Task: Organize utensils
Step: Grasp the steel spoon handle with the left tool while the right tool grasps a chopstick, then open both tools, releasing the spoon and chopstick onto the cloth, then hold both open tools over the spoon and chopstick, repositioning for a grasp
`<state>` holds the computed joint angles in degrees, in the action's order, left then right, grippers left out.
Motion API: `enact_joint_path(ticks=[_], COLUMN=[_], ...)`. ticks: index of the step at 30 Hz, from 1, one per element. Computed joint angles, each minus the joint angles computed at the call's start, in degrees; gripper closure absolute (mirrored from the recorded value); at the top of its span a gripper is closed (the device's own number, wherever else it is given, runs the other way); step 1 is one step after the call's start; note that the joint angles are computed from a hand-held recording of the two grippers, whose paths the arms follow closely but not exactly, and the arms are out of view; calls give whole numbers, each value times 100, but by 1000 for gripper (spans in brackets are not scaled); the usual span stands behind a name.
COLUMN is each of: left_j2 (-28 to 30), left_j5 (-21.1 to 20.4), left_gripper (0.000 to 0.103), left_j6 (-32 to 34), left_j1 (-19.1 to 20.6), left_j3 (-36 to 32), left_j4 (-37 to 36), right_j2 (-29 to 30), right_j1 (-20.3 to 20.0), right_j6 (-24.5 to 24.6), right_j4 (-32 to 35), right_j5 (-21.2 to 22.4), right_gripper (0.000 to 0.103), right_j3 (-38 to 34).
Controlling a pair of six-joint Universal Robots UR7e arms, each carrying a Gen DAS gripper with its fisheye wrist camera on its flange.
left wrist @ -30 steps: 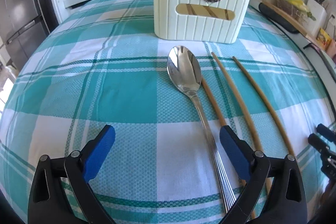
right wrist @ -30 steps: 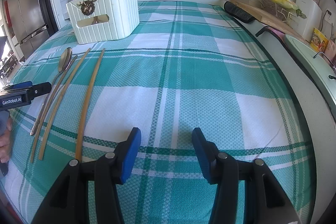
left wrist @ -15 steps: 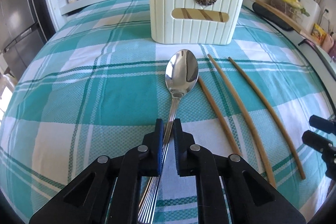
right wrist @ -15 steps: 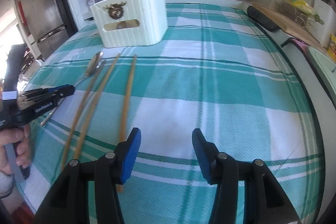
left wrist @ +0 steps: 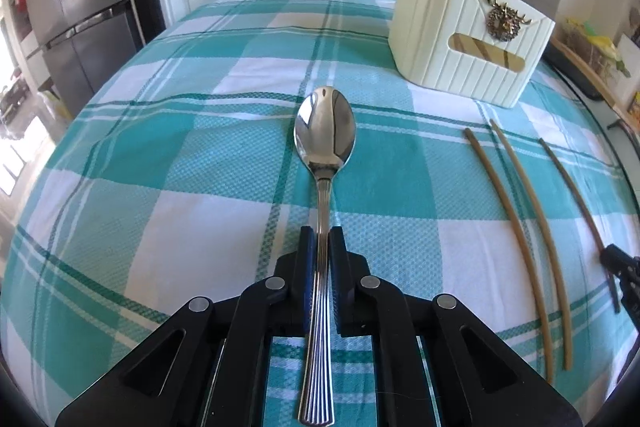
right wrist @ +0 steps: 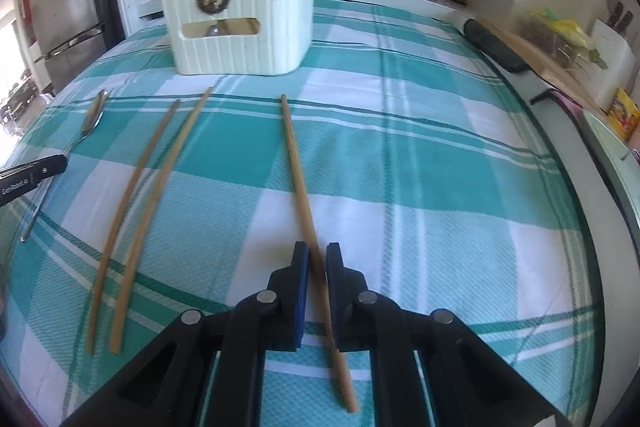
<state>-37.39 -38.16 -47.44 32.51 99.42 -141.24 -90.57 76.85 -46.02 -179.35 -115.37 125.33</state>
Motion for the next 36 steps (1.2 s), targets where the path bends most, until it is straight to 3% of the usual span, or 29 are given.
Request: enact_joint_path(ticks=[4, 5, 6, 8, 12, 15, 24, 36], left_j2=[-55, -49, -28, 15, 76, 51, 14, 14], left_j5=[-225, -247, -217, -71, 99, 153, 143, 132], left_gripper=[76, 66, 51, 34, 29, 16, 2, 1], left_j6=[323, 354, 335, 165, 119, -45, -250, -237], left_j1=[21, 14, 3, -31, -53, -35, 30, 46], left_j3=[134, 132, 96, 18, -40, -59, -68, -70], left_j4=[-437, -462, -391, -82, 210, 439, 606, 588], right_j2=[-257, -307, -355, -417, -370, -343, -342, -342], right_j1=[-168, -211, -257, -348, -392, -435, -492, -496], right_j6=[-133, -149, -148, -137, -218, -213, -174, -178], right_j4=[-37, 38, 151, 324, 408, 353, 401, 402], right_j5=[146, 237, 322, 509, 574, 670, 788, 795], right_gripper=[93, 86, 70, 56, 56, 53, 50, 49], right_j3=[133, 139, 132, 110, 38, 29, -1, 0])
